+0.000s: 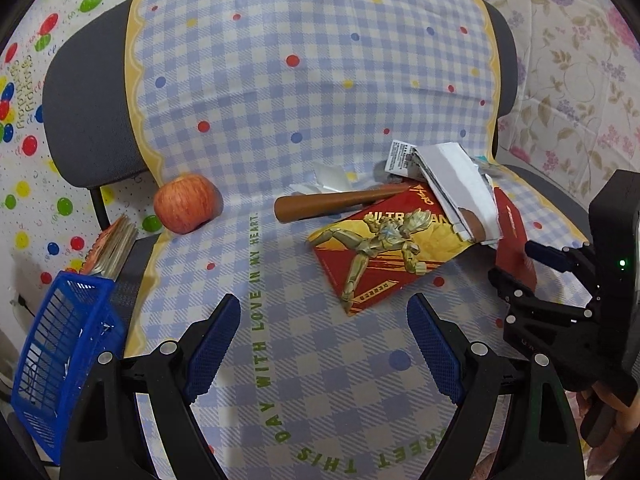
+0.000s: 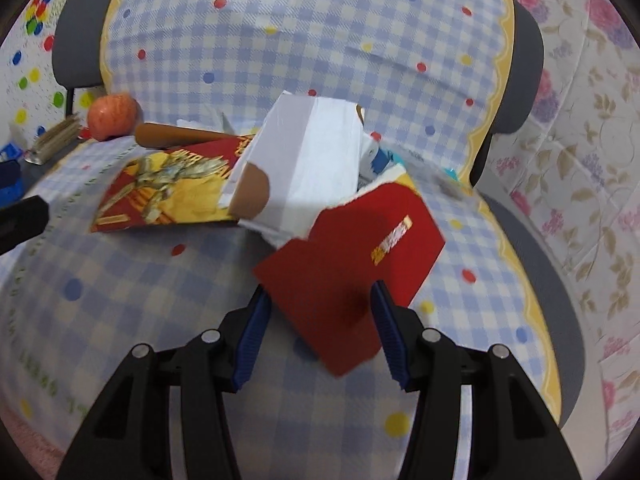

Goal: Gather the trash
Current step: 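Grasp the white paper box with the right gripper and lift it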

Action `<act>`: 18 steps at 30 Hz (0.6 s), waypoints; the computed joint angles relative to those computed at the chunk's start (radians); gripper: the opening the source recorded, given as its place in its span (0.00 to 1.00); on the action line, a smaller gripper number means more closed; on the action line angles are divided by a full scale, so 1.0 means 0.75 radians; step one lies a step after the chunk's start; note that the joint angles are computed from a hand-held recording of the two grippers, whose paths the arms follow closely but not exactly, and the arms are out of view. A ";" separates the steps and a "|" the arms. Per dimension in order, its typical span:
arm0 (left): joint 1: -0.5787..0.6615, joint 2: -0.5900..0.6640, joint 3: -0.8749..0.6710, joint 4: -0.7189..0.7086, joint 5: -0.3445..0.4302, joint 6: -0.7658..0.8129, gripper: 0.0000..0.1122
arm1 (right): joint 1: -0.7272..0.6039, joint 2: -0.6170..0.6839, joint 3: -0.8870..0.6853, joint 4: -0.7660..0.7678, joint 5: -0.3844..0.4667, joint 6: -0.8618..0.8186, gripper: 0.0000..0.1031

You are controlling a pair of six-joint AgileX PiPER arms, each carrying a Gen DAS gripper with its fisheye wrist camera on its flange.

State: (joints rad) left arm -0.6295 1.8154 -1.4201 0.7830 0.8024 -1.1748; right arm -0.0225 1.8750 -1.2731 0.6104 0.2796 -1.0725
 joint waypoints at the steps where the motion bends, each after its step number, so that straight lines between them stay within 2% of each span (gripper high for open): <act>1: -0.001 0.004 -0.003 -0.001 0.000 0.000 0.76 | 0.004 0.005 0.000 -0.012 -0.022 0.010 0.48; 3: -0.006 0.009 -0.007 -0.001 0.004 0.003 0.76 | -0.006 0.002 0.001 0.003 -0.024 -0.002 0.31; 5: -0.018 0.011 -0.009 0.008 0.010 0.007 0.76 | -0.037 -0.032 0.031 0.138 -0.025 -0.128 0.22; 7: -0.029 0.014 -0.016 0.015 0.018 0.009 0.76 | -0.105 -0.091 0.065 0.320 0.015 -0.302 0.15; 9: -0.035 0.028 -0.037 0.004 0.026 0.027 0.76 | -0.171 -0.130 0.074 0.422 0.064 -0.385 0.05; 10: -0.040 0.042 -0.058 -0.002 0.036 0.042 0.76 | -0.206 -0.144 0.067 0.444 0.101 -0.389 0.03; 16: -0.066 0.176 -0.228 -0.036 0.099 0.174 0.76 | -0.474 -0.184 -0.055 0.560 0.494 -0.306 0.02; 18: -0.071 0.221 -0.281 -0.035 0.121 0.204 0.76 | -0.511 -0.194 -0.072 0.583 0.563 -0.294 0.02</act>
State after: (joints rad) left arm -0.6825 1.9808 -1.6307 0.7568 0.8931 -1.0221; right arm -0.4058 1.7298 -1.3268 1.0478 0.7020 -1.2930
